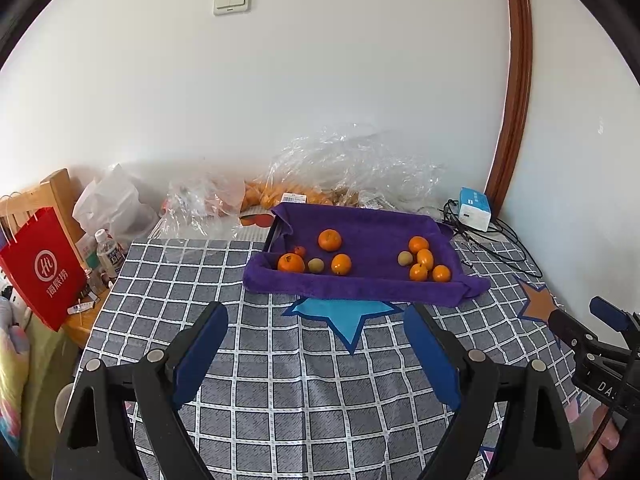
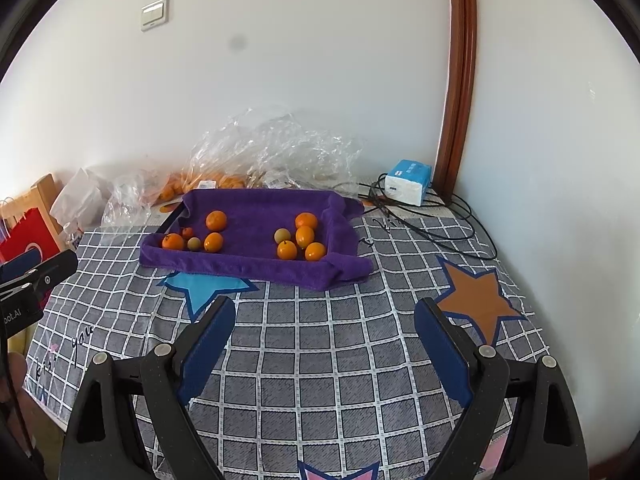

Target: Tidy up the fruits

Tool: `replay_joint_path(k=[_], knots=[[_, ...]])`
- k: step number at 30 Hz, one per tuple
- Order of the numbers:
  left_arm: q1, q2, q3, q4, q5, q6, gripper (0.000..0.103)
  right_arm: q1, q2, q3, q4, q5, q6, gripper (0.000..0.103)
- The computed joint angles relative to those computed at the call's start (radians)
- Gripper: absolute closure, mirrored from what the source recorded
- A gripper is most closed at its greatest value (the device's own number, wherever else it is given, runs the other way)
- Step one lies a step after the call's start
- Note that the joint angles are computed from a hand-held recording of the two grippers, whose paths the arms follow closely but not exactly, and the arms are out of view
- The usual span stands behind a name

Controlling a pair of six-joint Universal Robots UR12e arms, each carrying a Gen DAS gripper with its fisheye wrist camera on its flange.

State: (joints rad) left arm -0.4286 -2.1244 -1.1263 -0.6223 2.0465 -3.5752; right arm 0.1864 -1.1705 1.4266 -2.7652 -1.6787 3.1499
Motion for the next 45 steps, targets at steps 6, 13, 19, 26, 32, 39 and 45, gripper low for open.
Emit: replay_joint_path(k=[6, 13, 19, 26, 32, 39, 45], knots=[[0.001, 0.000, 0.002, -0.003, -0.002, -0.004, 0.014, 0.002, 0.000, 0.000, -0.003, -0.002, 0.001, 0.013], [0.002, 0.001, 0.000, -0.001, -0.005, -0.006, 0.014, 0.005, 0.001, -0.001, -0.004, -0.012, -0.004, 0.013], [0.002, 0.002, -0.001, -0.003, -0.006, -0.013, 0.014, 0.006, 0.000, 0.002, -0.007, -0.011, -0.007, 0.013], [-0.001, 0.000, 0.002, -0.003, 0.004, -0.021, 0.014, 0.006, -0.003, 0.003, -0.011, -0.011, -0.008, 0.013], [0.001, 0.001, 0.000, -0.001, 0.002, -0.018, 0.014, 0.005, -0.003, 0.003, -0.010, -0.009, -0.008, 0.013], [0.001, 0.002, -0.002, 0.000, 0.000, -0.019, 0.014, 0.007, -0.003, 0.001, -0.007, -0.012, -0.009, 0.013], [0.001, 0.001, 0.002, -0.005, 0.004, -0.026, 0.014, 0.007, -0.004, 0.000, -0.006, -0.012, -0.011, 0.013]])
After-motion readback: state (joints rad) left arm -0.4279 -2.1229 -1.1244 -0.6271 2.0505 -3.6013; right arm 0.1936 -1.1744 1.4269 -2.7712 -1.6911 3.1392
